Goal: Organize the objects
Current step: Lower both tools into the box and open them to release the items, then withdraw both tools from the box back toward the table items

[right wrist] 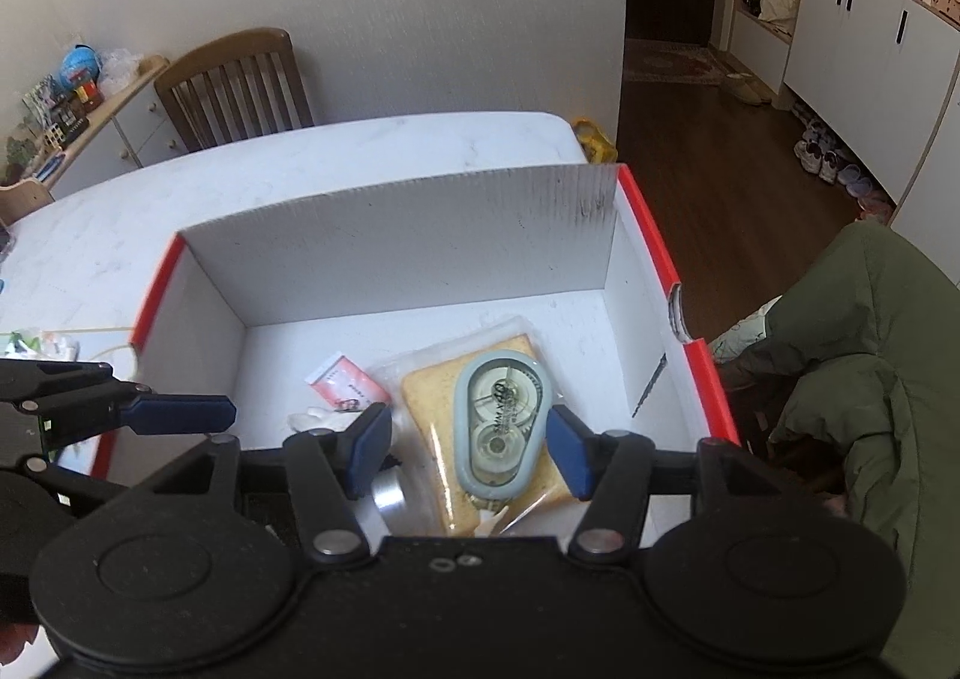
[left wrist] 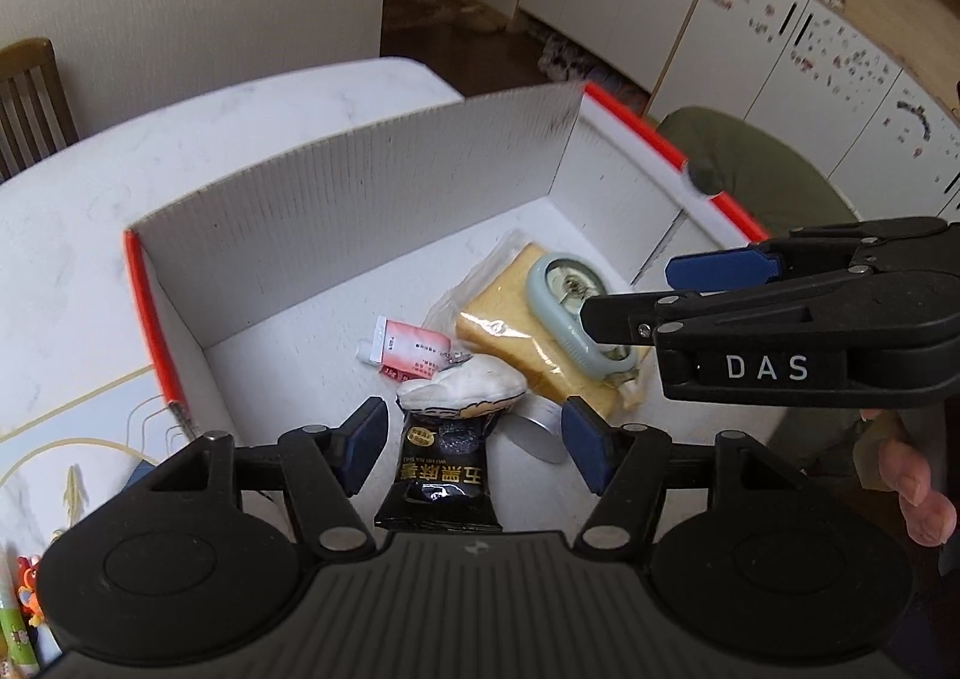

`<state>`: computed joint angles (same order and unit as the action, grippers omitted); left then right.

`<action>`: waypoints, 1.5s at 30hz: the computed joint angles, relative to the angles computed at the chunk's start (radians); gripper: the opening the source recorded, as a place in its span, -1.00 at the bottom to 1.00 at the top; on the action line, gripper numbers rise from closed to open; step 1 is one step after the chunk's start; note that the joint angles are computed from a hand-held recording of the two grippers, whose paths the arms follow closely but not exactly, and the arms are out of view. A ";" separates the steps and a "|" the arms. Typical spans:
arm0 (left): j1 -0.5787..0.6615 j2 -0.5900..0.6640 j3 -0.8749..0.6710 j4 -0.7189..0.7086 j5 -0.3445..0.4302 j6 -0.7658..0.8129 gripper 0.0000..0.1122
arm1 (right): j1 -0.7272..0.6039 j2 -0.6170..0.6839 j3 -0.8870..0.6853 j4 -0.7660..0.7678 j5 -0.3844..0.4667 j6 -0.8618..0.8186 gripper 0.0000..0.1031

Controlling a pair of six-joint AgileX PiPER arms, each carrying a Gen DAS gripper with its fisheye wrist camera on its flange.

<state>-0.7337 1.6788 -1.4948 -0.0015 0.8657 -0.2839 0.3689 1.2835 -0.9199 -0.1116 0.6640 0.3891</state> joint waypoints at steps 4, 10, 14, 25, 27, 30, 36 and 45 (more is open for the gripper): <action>0.007 -0.059 0.045 -0.018 -0.030 -0.008 0.12 | 0.042 -0.040 -0.003 -0.041 0.026 0.054 0.11; 0.029 -0.149 0.108 -0.049 -0.050 -0.010 0.12 | 0.136 -0.093 -0.012 -0.136 0.074 0.172 0.11; 0.042 -0.218 0.159 -0.051 -0.067 0.006 0.12 | 0.214 -0.119 -0.021 -0.206 0.108 0.269 0.12; 0.106 -0.417 0.278 -0.113 -0.065 0.123 0.12 | 0.477 -0.139 -0.039 -0.435 0.221 0.578 0.23; 0.115 -0.448 0.298 -0.110 -0.060 0.140 0.12 | 0.528 -0.124 -0.049 -0.480 0.248 0.635 0.25; 0.156 -0.493 0.328 -0.156 -0.043 0.193 0.12 | 0.585 -0.105 -0.060 -0.514 0.268 0.704 0.34; 0.253 -0.590 0.394 -0.229 -0.010 0.310 0.22 | 0.694 -0.054 -0.100 -0.580 0.322 0.836 0.46; 0.504 -0.718 0.483 -0.387 0.093 0.558 0.41 | 0.833 0.038 -0.158 -0.652 0.357 0.998 0.70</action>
<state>-0.2299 0.9603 -1.0122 -0.3882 0.9588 0.2743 1.2020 1.3213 -1.0779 -0.7635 1.0206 1.3875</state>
